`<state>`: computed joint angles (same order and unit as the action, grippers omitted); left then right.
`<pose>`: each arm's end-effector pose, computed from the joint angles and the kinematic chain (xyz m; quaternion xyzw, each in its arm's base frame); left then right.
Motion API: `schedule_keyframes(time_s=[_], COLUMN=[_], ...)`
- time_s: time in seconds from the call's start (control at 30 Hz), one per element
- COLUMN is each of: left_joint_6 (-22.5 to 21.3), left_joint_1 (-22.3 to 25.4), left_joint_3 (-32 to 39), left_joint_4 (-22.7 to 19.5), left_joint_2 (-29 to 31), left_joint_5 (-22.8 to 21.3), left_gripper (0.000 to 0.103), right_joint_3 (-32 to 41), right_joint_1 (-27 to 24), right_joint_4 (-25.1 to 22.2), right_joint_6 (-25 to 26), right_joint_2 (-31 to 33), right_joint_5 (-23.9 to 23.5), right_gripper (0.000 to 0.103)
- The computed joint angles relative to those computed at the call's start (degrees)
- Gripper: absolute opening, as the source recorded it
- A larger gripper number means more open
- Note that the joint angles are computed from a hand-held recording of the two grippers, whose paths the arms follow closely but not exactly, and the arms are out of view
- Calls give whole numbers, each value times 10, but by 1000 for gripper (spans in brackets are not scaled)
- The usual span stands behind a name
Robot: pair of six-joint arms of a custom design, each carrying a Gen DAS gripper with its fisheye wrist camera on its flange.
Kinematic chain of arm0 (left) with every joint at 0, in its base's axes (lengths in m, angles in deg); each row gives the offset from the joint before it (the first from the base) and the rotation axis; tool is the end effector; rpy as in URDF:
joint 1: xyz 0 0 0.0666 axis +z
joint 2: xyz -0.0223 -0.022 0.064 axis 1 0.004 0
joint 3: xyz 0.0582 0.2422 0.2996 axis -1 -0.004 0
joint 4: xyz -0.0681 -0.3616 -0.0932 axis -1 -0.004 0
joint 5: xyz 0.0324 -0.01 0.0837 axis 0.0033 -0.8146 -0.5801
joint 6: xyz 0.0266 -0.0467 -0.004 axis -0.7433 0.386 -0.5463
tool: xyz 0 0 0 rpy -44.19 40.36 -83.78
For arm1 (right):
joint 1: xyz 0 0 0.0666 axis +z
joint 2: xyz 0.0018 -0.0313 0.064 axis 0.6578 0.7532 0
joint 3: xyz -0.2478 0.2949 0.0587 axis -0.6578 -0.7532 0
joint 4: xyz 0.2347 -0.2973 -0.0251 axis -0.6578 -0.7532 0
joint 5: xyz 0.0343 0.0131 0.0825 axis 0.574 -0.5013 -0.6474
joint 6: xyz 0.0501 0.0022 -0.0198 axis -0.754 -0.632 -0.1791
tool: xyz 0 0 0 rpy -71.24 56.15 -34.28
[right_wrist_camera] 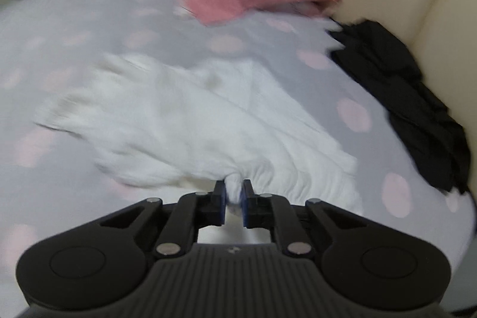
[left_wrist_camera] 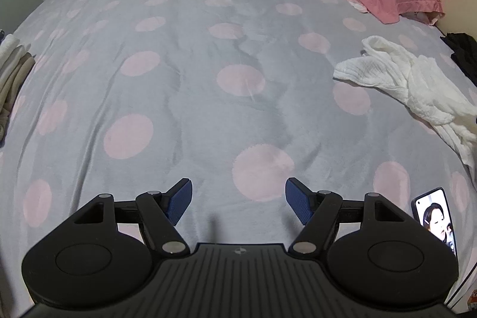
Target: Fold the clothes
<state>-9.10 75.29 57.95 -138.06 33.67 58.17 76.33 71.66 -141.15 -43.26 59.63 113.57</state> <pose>0.3953 -0.1091 0.4839 0.2747 0.9205 -0.0832 0.2652 0.2443 0.1186 0.4728 0.2773 0.8987 -0.1341 0.3122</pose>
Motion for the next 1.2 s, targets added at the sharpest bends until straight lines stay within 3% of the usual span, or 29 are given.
schedule_keyframes(time_s=[0.23, 0.47, 0.6, 0.67, 0.77, 0.9, 1.1, 1.2], left_joint_6=[-22, -60, -76, -81, -86, -89, -91, -92], left_joint_1=[36, 94, 129, 144, 159, 168, 161, 141], left_joint_3=[17, 38, 40, 38, 34, 28, 23, 16], left_joint_4=[-18, -41, -48, -52, -56, -62, -78, -74], left_joint_2=[-17, -34, -37, -37, -35, -31, -30, -28], left_joint_5=[36, 63, 74, 78, 82, 91, 117, 111], left_gripper=[68, 68, 68, 68, 68, 68, 68, 68], right_joint_3=[124, 234, 287, 308, 314, 303, 271, 259], right_joint_1=[110, 201, 230, 234, 237, 242, 253, 255], right_joint_4=[52, 153, 186, 172, 158, 134, 52, -12], right_joint_6=[4, 43, 77, 90, 87, 68, 38, 9], right_joint_2=[81, 190, 252, 278, 290, 277, 237, 220], right_joint_5=[-3, -73, -112, -113, -118, -110, -76, -64], right_gripper=[11, 11, 11, 15, 32, 37, 51, 56])
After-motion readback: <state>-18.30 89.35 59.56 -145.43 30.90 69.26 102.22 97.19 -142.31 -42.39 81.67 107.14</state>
